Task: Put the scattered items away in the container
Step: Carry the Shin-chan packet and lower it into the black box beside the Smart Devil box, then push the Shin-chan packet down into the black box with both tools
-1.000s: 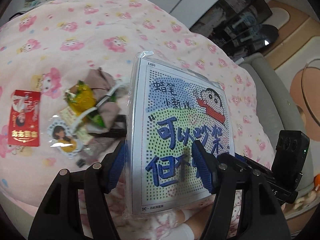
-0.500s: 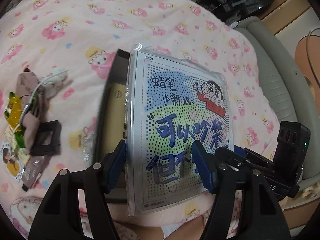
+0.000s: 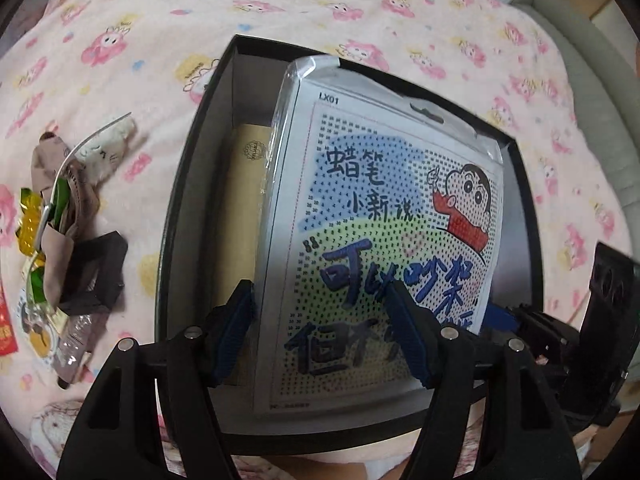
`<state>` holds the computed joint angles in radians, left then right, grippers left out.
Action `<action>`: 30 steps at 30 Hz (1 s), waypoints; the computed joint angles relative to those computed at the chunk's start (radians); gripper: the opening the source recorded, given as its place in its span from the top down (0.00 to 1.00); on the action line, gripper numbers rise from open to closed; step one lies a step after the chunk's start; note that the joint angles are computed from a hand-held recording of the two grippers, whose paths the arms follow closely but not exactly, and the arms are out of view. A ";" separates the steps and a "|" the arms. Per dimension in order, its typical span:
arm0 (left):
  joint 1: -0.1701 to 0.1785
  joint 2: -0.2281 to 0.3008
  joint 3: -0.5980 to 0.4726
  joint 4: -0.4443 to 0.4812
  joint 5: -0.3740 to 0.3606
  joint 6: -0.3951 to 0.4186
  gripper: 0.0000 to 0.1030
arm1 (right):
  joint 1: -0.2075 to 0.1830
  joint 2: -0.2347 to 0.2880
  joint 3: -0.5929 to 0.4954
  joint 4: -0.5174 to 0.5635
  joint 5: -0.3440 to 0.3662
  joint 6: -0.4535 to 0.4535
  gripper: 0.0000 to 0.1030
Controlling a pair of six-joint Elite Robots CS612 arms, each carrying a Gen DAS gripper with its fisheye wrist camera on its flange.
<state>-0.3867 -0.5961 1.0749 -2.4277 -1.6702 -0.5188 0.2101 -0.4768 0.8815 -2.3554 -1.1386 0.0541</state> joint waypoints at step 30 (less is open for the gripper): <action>-0.017 -0.037 0.086 -0.161 -0.029 0.014 0.54 | 0.029 0.064 -0.121 0.071 -0.134 -0.052 0.57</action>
<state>-0.4035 -0.6327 1.1610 -2.5885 -1.6992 -0.5051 0.2396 -0.4125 0.7610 -2.2843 -1.2728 0.0026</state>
